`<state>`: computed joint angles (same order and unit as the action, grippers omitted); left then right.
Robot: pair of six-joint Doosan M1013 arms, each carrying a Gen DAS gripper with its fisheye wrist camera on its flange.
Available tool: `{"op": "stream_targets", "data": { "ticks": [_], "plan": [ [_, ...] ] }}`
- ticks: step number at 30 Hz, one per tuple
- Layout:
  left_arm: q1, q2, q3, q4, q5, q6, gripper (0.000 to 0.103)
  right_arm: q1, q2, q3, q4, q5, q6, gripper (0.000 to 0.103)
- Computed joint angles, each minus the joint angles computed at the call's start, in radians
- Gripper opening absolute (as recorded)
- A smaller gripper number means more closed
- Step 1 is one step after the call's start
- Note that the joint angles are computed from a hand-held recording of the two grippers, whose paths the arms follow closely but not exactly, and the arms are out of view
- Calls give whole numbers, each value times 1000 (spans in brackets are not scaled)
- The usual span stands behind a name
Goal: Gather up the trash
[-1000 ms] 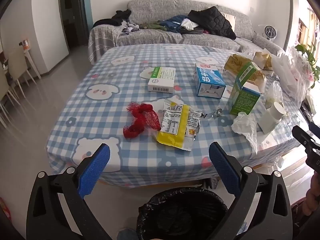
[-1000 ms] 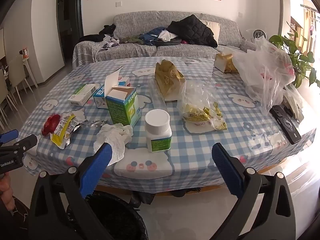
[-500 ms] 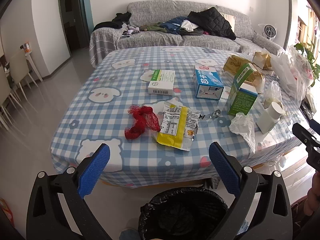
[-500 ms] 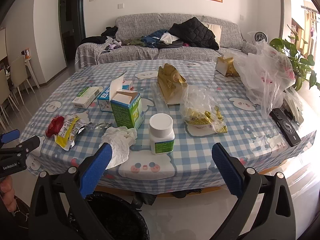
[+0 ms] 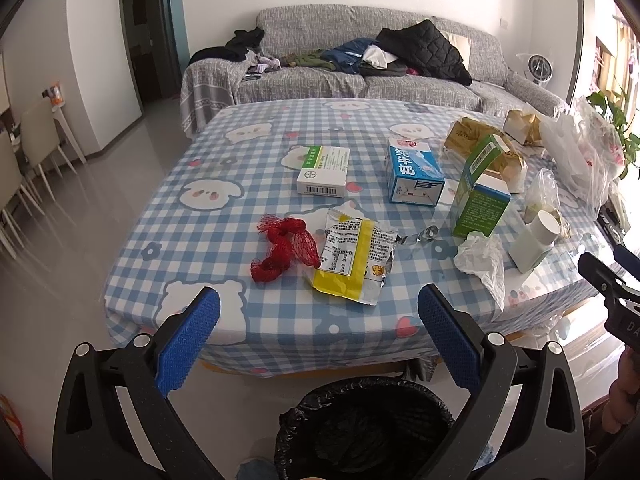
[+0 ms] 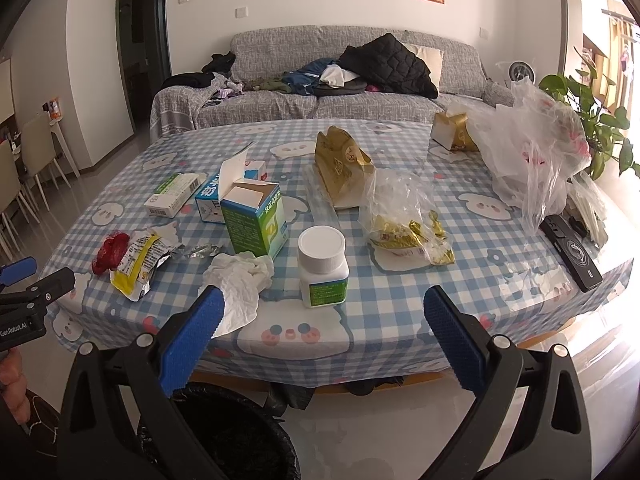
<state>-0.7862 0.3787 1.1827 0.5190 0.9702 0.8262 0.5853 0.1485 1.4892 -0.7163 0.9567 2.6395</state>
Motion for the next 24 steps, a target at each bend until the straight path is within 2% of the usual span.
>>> {"op": "stream_targets", "data": {
  "ticks": [24],
  "plan": [
    [-4,0,-5,-6,0,12,97,-7,-4,10,7,-4,6,96]
  ]
}}
